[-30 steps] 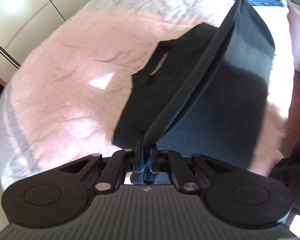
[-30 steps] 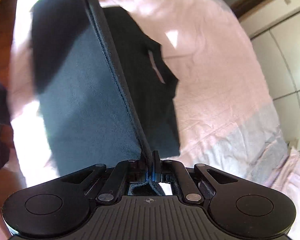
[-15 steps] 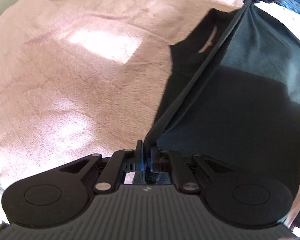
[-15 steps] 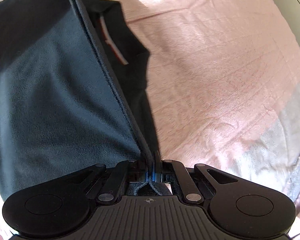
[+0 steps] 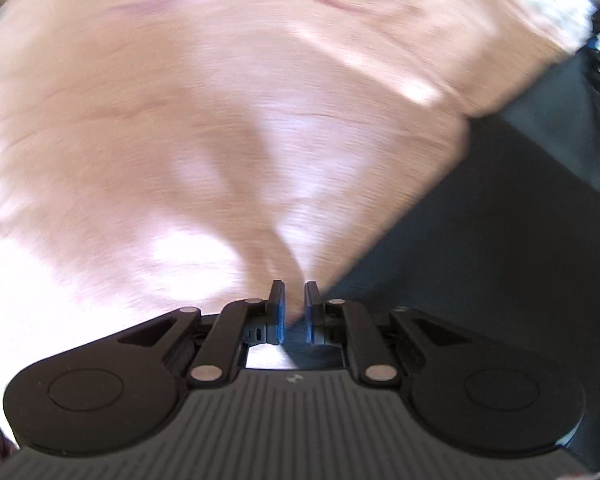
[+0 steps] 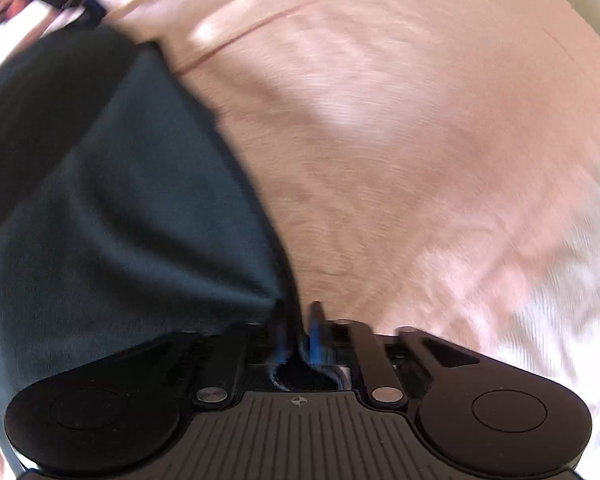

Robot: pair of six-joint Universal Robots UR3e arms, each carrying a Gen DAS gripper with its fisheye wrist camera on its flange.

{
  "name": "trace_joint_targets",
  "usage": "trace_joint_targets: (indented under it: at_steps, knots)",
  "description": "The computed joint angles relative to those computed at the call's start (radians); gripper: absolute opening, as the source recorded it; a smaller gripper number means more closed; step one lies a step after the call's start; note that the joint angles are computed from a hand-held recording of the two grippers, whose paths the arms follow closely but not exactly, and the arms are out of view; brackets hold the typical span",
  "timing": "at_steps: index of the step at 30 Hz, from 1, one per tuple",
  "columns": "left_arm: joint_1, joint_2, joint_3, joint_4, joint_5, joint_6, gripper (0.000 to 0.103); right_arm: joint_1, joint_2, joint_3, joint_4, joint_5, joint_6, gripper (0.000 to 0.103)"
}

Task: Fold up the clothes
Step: 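Lay the folded hem down, open both grippers and smooth the bundle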

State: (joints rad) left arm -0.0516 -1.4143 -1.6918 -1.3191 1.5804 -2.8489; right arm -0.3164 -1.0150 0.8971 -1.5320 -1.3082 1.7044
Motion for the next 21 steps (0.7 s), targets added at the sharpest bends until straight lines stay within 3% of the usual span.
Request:
trace_joint_targets:
  at_steps: [1,4,8,12,15,19,21]
  knots:
    - [0.004,0.008,0.004,-0.001,0.013,-0.022,0.008,-0.018,-0.025,0.042,-0.053,0.021,0.042,0.049]
    - [0.015,0.062,0.017,-0.030,0.034,-0.075,0.009,-0.089,-0.095,0.115,-0.118,0.102,0.194,0.049]
    - [-0.017,0.153,0.042,-0.121,0.003,-0.158,0.009,-0.217,-0.246,0.231,-0.037,0.208,0.363,0.049]
    - [-0.147,0.205,0.025,-0.200,-0.050,-0.243,0.010,-0.376,-0.436,0.362,0.288,0.328,0.286,0.049]
    - [-0.281,0.193,-0.003,-0.222,-0.031,-0.300,0.013,-0.471,-0.577,0.464,0.488,0.274,0.124,0.049]
    - [-0.364,0.200,-0.031,-0.245,0.023,-0.326,0.013,-0.627,-0.752,0.690,0.366,0.160,0.036,0.049]
    - [-0.384,0.190,0.015,-0.284,0.057,-0.348,0.013,-0.711,-0.782,0.704,0.337,0.149,0.070,0.049]
